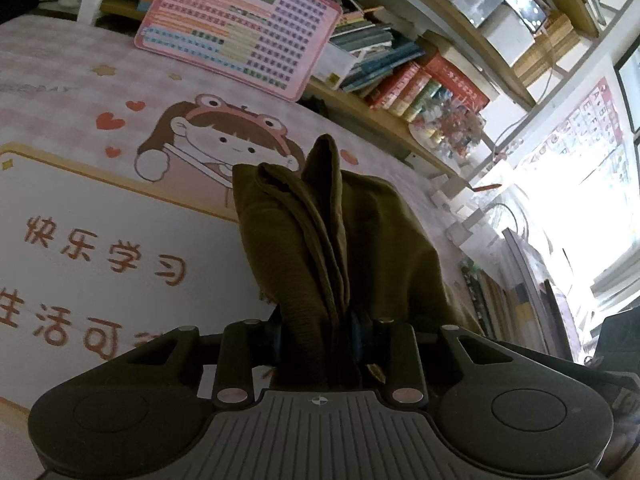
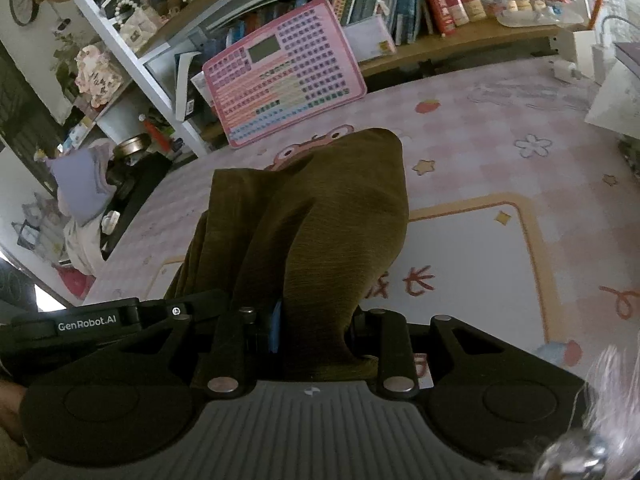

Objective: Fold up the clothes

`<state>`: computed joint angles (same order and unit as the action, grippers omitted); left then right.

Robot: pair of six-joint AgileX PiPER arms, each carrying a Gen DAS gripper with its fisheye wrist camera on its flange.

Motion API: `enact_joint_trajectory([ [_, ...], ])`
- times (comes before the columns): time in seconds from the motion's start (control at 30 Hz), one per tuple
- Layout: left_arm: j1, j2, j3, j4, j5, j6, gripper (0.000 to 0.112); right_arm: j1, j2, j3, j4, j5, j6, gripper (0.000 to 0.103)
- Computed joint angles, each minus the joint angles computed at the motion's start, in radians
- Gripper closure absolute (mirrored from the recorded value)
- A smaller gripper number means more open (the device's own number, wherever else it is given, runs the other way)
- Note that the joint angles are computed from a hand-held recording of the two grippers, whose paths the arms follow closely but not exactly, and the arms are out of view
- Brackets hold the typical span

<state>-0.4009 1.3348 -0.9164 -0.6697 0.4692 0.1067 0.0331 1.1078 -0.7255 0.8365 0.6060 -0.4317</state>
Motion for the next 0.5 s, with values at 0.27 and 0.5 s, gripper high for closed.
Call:
enact_joint_trajectory([
  [0.27,-0.081,0.023,-0.029,0.098,-0.038,-0.119,0.084,-0.138,-0.027,0.026,0.083,0.086,-0.14,0.076],
  [0.5,-0.107,0.043,-0.053,0.135,-0.05,-0.16,0.084,-0.198,-0.022,0.03,0.122,0.121,-0.206,0.076],
])
